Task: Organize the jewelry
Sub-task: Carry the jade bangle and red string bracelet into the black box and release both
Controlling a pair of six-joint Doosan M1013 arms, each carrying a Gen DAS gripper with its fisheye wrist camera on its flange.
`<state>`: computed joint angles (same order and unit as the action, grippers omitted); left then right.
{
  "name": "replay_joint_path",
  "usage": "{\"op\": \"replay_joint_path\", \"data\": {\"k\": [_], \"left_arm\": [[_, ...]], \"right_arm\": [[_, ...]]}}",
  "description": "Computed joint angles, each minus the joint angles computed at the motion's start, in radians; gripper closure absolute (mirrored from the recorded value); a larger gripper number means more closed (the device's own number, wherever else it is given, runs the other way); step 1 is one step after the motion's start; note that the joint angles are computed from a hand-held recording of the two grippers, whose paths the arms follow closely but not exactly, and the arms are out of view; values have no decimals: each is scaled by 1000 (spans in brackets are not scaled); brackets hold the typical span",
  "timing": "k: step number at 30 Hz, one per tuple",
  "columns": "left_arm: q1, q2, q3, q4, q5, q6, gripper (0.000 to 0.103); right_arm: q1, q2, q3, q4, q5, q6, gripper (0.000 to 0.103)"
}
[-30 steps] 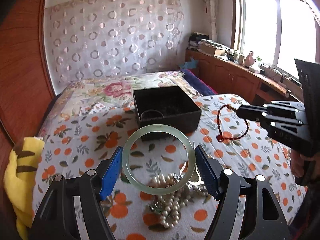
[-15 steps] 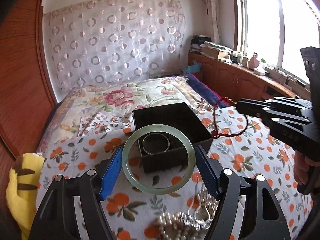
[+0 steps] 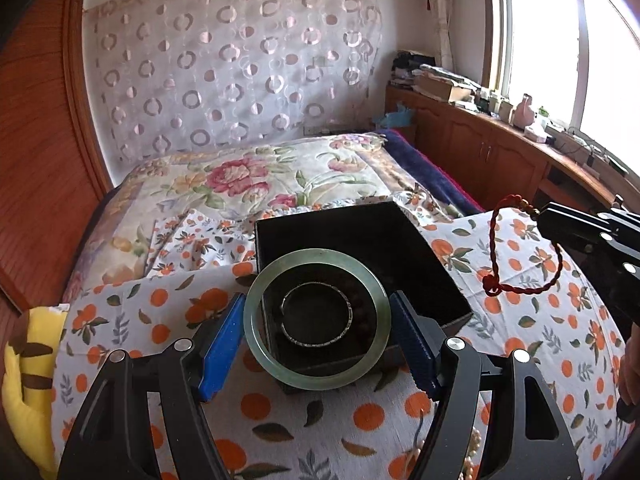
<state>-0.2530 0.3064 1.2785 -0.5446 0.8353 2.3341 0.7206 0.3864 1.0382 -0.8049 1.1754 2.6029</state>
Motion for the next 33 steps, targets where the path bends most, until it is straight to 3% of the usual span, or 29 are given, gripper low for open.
{"op": "replay_joint_path", "data": {"k": [7, 10, 18, 26, 33], "left_arm": [[4, 15, -25, -22, 39, -9, 34], [16, 7, -15, -44, 28, 6, 29], [33, -2, -20, -67, 20, 24, 29], [80, -32, 7, -91, 27, 62, 27], [128, -67, 61, -124, 46, 116, 27]], "right_arm": [[-5, 8, -6, 11, -4, -10, 95], [-6, 12, -12, 17, -8, -16, 95], [-14, 28, -32, 40, -18, -25, 95], [-32, 68, -85, 102, -46, -74, 95], [-36, 110, -135, 152, -25, -119, 94]]}}
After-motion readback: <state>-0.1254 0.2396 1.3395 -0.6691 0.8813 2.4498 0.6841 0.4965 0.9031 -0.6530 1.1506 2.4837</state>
